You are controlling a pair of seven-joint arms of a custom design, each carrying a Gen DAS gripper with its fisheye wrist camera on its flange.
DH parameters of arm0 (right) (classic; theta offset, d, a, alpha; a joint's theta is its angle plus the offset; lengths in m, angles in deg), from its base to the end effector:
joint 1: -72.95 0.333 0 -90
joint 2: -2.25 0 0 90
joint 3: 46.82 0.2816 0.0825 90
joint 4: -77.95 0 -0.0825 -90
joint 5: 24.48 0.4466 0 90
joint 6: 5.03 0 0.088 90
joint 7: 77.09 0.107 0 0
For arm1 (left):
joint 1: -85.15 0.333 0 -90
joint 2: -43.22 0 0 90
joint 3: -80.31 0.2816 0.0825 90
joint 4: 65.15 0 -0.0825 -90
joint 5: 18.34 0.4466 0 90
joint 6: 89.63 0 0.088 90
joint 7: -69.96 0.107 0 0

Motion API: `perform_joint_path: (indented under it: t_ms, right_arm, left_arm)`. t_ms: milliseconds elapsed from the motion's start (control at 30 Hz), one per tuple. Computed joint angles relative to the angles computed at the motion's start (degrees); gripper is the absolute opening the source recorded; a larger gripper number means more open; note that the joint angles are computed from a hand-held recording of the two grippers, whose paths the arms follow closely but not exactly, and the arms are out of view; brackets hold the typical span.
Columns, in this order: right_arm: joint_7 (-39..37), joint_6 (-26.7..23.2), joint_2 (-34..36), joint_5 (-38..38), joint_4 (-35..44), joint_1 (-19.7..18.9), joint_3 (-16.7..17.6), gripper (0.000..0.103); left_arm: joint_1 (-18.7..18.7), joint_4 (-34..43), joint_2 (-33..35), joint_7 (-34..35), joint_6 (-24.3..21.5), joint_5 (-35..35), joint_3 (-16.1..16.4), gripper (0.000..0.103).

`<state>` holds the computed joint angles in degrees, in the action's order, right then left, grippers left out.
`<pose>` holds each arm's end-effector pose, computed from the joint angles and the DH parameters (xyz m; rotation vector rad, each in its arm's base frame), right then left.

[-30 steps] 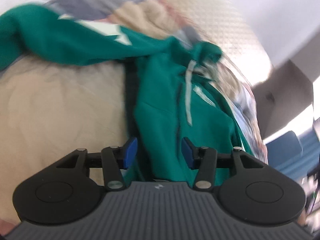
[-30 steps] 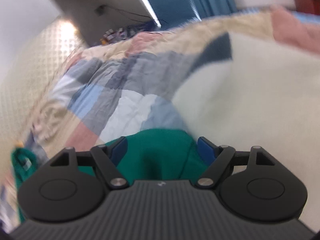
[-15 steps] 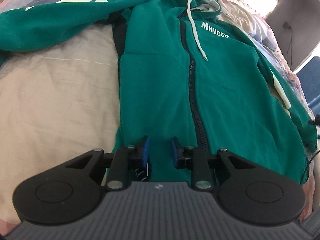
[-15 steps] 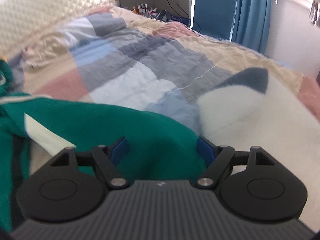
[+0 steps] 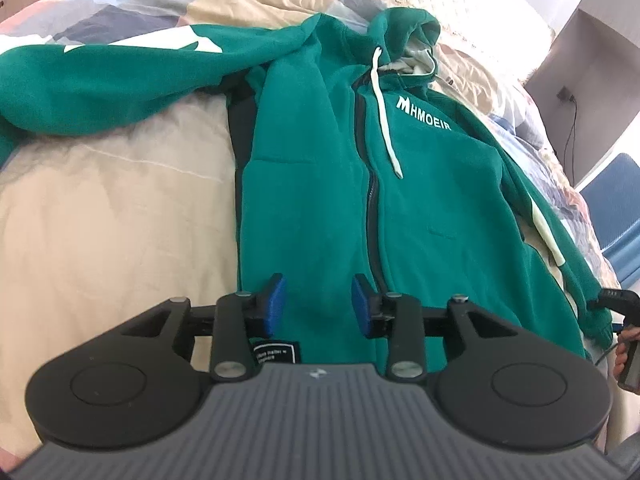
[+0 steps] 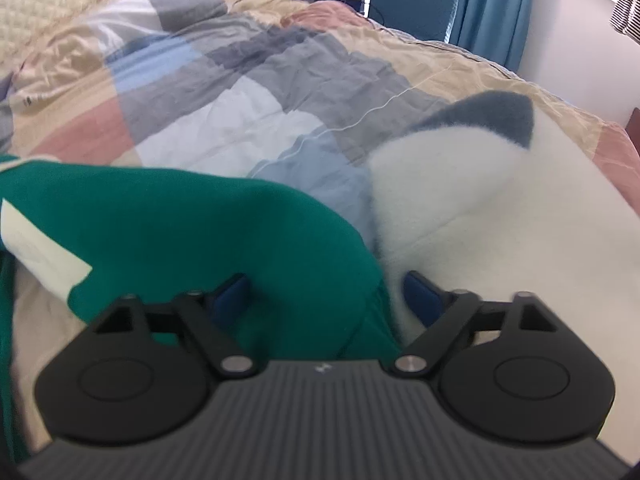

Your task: Fold large clothes

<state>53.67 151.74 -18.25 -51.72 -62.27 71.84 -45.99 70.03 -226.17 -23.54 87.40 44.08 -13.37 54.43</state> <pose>0.5401 0.0151 0.4397 -1.5043 2.1247 -0.7599 0.2984 -0.2307 0.5121 -2.2894 1.1603 -0.9023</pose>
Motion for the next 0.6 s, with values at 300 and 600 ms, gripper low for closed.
perform_joint_path:
  t_ms: [300, 600]
  right_arm:
    - [-11.9, 4.0, -8.9, 24.9, -5.2, 10.5, -10.8, 0.026]
    - [-26.0, 4.9, -21.0, 45.5, -2.3, 25.8, -19.4, 0.026]
  left_arm:
    - [0.1, -0.7, -1.0, -0.8, 0.8, 0.2, -0.3, 0.042]
    - [0.2, -1.7, -3.2, -1.9, 1.6, 0.5, -0.6, 0.043]
